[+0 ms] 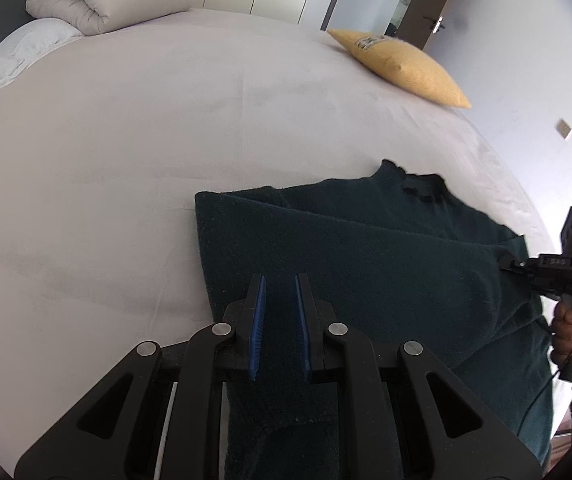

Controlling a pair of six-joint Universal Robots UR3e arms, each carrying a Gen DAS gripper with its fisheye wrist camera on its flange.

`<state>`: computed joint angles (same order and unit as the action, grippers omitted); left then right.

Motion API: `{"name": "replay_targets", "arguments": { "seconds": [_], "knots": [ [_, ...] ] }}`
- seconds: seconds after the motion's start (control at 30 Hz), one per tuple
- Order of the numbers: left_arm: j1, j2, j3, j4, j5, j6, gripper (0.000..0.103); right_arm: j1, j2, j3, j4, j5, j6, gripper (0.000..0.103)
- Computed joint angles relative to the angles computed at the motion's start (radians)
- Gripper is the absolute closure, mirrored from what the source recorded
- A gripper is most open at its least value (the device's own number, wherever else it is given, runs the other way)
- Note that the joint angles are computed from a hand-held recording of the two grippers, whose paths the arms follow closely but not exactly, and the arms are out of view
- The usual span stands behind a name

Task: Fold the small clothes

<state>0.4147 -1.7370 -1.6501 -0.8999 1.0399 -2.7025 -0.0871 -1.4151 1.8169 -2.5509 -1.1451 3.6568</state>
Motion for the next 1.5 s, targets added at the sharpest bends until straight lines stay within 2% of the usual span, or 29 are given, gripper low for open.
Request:
{"name": "replay_targets", "arguments": {
  "seconds": [0.1, 0.2, 0.23, 0.3, 0.33, 0.37, 0.47, 0.6, 0.63, 0.7, 0.77, 0.8, 0.9, 1.03, 1.1, 1.2, 1.27, 1.3, 1.33, 1.4, 1.43, 1.5],
  "knots": [
    [-0.036, -0.071, 0.040, -0.017, 0.054, -0.004, 0.089, -0.006, 0.004, 0.009, -0.018, 0.007, -0.007, 0.095],
    [-0.035, -0.063, 0.015, 0.015, 0.049, -0.001, 0.089, -0.039, -0.020, 0.045, -0.023, 0.057, 0.012, 0.093],
    [-0.033, -0.060, 0.020, 0.004, 0.048, 0.002, 0.089, -0.040, -0.044, 0.048, -0.006, 0.035, 0.028, 0.090],
    [-0.019, -0.043, 0.029, -0.017, 0.024, -0.004, 0.089, -0.013, -0.106, 0.055, 0.000, -0.079, 0.078, 0.081],
    [-0.012, -0.029, 0.022, -0.004, 0.009, -0.008, 0.089, 0.002, -0.134, 0.067, -0.032, -0.126, 0.098, 0.076],
    [-0.013, -0.023, 0.021, 0.016, 0.005, -0.017, 0.089, 0.007, -0.150, 0.082, -0.070, -0.126, 0.112, 0.076],
    [-0.034, -0.045, 0.062, 0.022, -0.003, -0.032, 0.089, 0.020, -0.103, 0.079, -0.204, 0.030, 0.132, 0.076],
    [-0.099, -0.123, 0.121, 0.058, 0.048, -0.070, 0.089, 0.120, 0.121, -0.075, -0.278, 0.149, 0.143, 0.076],
    [-0.116, -0.153, 0.141, 0.059, 0.065, -0.084, 0.089, 0.141, 0.180, -0.109, -0.294, 0.167, 0.147, 0.075],
    [-0.133, -0.198, 0.153, 0.069, 0.091, -0.095, 0.089, 0.170, 0.252, -0.150, -0.286, 0.139, 0.165, 0.075],
    [-0.120, -0.186, 0.107, 0.121, 0.070, -0.081, 0.089, 0.146, 0.281, -0.091, -0.413, 0.168, 0.220, 0.081],
    [-0.110, -0.187, 0.099, 0.126, 0.051, -0.074, 0.089, 0.124, 0.279, -0.044, -0.486, 0.184, 0.254, 0.088],
    [-0.059, -0.203, 0.102, 0.091, -0.046, -0.070, 0.089, 0.053, 0.236, 0.116, -0.677, 0.204, 0.321, 0.091],
    [-0.020, -0.183, 0.084, 0.059, -0.081, -0.068, 0.089, -0.054, 0.062, 0.324, -0.700, 0.150, 0.316, 0.090],
    [0.010, -0.155, 0.064, 0.029, -0.091, -0.058, 0.089, -0.106, -0.026, 0.431, -0.722, 0.154, 0.325, 0.090],
    [0.078, -0.049, -0.019, -0.006, -0.097, -0.038, 0.089, -0.117, -0.226, 0.538, -0.642, 0.099, 0.303, 0.080],
    [0.146, 0.060, -0.108, -0.030, -0.123, -0.004, 0.089, -0.131, -0.292, 0.582, -0.670, 0.128, 0.295, 0.064],
    [0.190, 0.124, -0.156, -0.061, -0.153, 0.025, 0.089, -0.118, -0.306, 0.592, -0.693, 0.132, 0.291, 0.050],
    [0.249, 0.199, -0.195, -0.135, -0.186, 0.082, 0.089, -0.104, -0.321, 0.598, -0.697, 0.131, 0.271, 0.040],
    [0.331, 0.317, -0.253, -0.268, -0.226, 0.166, 0.089, -0.038, -0.302, 0.559, -0.663, 0.101, 0.242, 0.038],
    [0.372, 0.373, -0.273, -0.356, -0.233, 0.224, 0.089, -0.035, -0.293, 0.553, -0.641, 0.121, 0.235, 0.037],
    [0.433, 0.457, -0.301, -0.507, -0.210, 0.330, 0.089, -0.037, -0.291, 0.551, -0.542, 0.136, 0.222, 0.036]
  ]
}}
